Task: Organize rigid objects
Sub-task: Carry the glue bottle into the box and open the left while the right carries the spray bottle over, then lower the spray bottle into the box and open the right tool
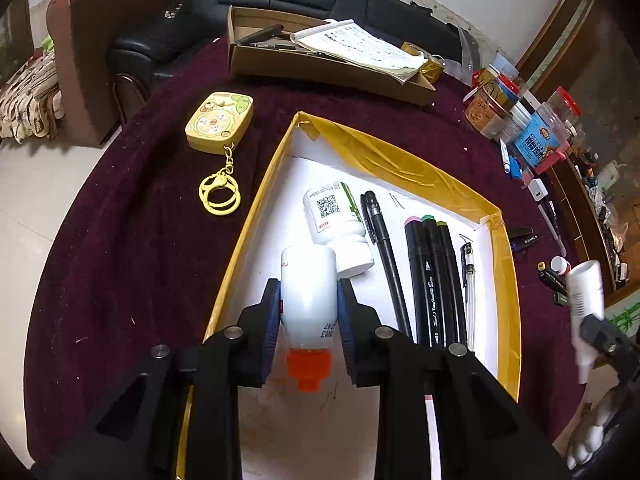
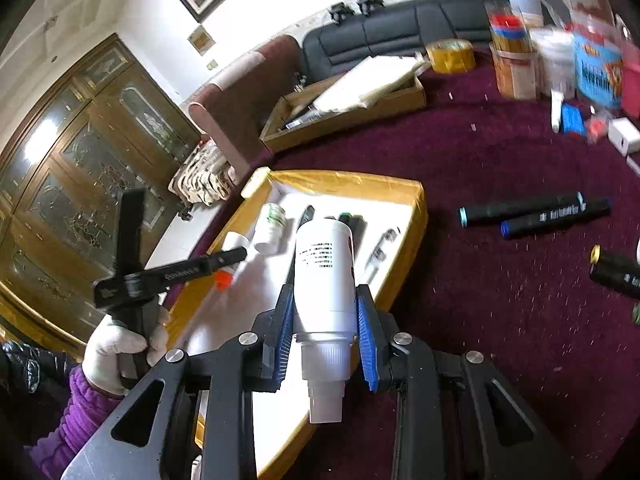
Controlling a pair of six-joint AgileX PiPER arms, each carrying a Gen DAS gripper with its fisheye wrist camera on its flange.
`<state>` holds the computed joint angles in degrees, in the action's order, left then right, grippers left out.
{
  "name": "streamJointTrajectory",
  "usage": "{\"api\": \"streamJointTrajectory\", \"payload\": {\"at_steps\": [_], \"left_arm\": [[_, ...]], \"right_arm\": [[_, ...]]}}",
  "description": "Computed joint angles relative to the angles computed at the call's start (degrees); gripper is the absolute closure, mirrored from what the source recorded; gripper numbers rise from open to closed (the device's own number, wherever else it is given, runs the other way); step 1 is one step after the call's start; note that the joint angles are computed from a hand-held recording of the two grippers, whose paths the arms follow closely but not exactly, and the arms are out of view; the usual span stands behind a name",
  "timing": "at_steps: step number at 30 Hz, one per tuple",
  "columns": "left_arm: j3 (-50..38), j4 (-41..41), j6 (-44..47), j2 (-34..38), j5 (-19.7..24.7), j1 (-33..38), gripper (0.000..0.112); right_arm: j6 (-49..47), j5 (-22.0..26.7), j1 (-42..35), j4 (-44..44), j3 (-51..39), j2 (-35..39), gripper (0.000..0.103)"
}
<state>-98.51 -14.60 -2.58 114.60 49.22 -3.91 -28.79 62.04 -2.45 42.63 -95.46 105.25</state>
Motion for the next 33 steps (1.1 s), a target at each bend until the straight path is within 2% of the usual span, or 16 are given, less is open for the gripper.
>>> {"api": "streamJointTrajectory", "payload": {"at_steps": [6,13,17,19,22,25,28,33], "left_arm": [[-1.0,0.3,-0.3,1.2,0.0,-0.1,0.087],[-15.7,5.8,-4.6,9.9,6.7,-2.1,0.087],[-21.1,4.5,-5.2,12.9,8.5,-1.7,0.087],[-17.5,0.2,-3.1,10.8,6.6,-0.3,0.087],[-7.5,-2.4,-0.7,3.8,0.8,1.4,0.087],[1.7,-6.3,3.0,-3.4,-4.1,3.9,0.080],[8.2,-10.8,7.4,-8.6,-6.9,6.3,0.070],[14.8,-16.0,12.7,-13.9,-9.2,9.4,0.069]], "right_arm": [[1.4,-0.9,3.0,-2.0,0.2,1.9,0.077],[5.5,-1.1,6.4,-3.3,-3.8,5.3,0.077],[8.9,0.2,8.7,-3.9,-8.7,9.3,0.077],[10.8,1.3,10.2,-4.1,-11.6,11.8,0.077],[13.0,2.9,12.3,-4.7,-15.8,15.3,0.077],[16.2,4.4,15.2,-7.6,-20.8,19.0,0.077],[18.3,5.6,17.4,-9.4,-24.4,21.8,0.077],[20.2,6.0,20.0,-12.2,-27.4,23.9,0.077]]}}
